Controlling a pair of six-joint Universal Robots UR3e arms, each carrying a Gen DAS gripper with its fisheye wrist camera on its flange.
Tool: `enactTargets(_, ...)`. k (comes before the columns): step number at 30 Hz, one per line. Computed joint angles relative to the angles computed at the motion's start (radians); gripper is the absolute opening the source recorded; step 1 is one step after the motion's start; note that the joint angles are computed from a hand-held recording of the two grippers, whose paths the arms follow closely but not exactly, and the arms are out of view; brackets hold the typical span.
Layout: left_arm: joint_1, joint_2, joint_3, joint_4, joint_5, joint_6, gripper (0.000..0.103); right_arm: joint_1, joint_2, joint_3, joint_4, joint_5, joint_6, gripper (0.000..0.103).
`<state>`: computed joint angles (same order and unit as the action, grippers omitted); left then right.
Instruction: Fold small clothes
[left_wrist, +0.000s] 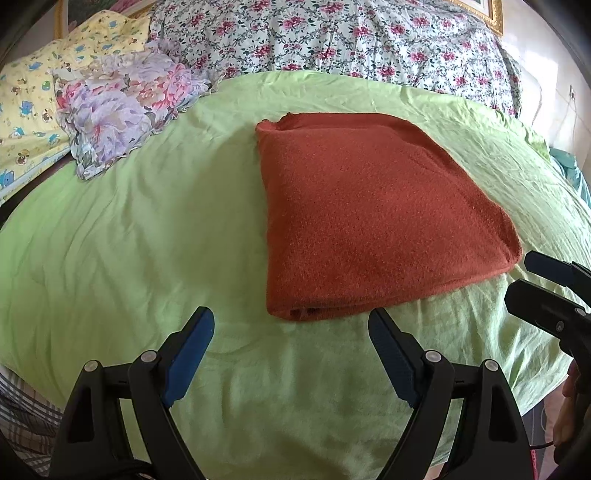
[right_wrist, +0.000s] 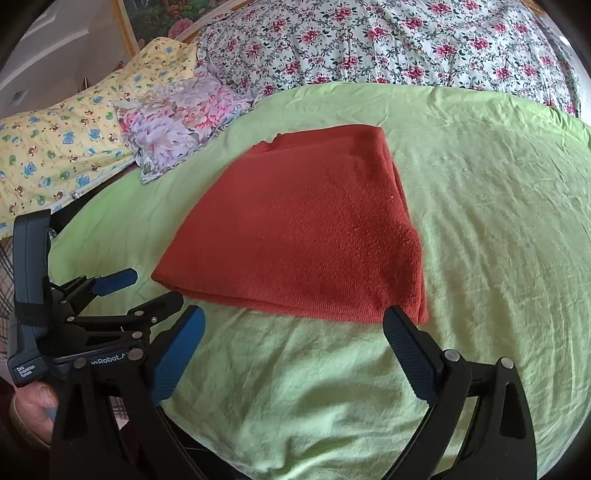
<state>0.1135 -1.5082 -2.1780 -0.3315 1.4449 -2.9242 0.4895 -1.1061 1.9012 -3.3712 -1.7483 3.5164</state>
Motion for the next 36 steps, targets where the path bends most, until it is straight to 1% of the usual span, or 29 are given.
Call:
enactTargets(23,-0.026,-0.02,0.038,-0.011,0.018,-0.025,0.086,0.002,0.018,-0.052,0.025,0.002,0.003,0.097)
enactTargets(36,-0.041,-0.017,0.041,-0.017,0.022,-0.039,0.086,-0.001,0.016,-0.048,0.02,0.004,0.005,0.097)
